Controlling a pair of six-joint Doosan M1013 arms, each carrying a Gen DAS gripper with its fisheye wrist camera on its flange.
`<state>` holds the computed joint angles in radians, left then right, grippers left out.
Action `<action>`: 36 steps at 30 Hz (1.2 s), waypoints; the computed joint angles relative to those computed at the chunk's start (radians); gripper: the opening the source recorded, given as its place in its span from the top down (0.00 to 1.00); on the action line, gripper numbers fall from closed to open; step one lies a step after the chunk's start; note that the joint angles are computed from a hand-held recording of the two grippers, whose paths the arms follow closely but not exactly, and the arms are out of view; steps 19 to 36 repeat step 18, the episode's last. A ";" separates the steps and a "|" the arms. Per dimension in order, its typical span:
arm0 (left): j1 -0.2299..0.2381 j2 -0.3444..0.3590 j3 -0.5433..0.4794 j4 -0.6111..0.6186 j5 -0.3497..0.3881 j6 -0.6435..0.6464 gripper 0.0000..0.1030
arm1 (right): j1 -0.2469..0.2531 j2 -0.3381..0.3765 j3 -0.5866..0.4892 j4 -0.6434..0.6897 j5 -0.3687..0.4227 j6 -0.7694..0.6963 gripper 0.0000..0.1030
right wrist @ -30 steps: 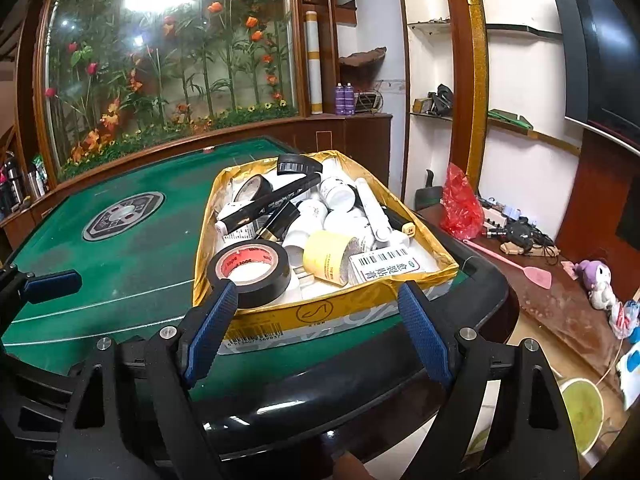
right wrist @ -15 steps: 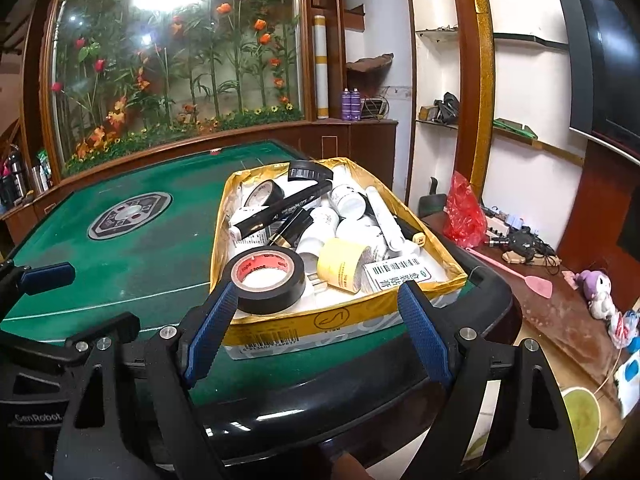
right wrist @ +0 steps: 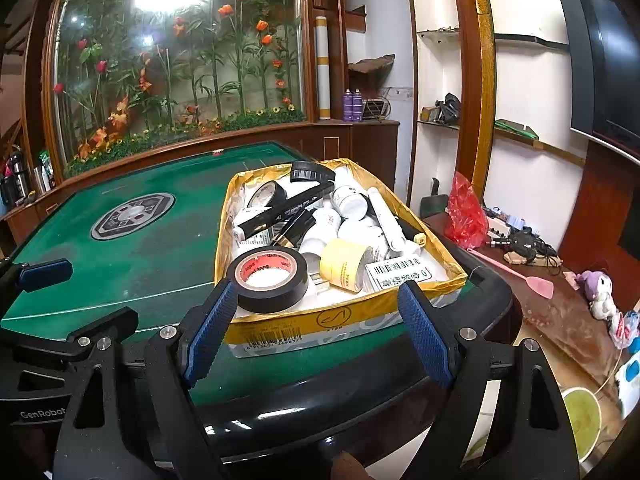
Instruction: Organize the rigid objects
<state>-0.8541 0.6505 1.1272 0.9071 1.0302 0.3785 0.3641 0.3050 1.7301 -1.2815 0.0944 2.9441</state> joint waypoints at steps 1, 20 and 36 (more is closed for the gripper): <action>0.000 -0.001 0.001 -0.001 -0.001 0.001 0.11 | 0.000 0.000 0.000 -0.002 0.001 0.003 0.19; -0.003 -0.006 0.014 0.037 0.023 -0.040 0.11 | 0.003 -0.004 0.009 -0.091 0.001 0.090 0.19; -0.003 -0.006 0.014 0.037 0.023 -0.040 0.11 | 0.003 -0.004 0.009 -0.091 0.001 0.090 0.19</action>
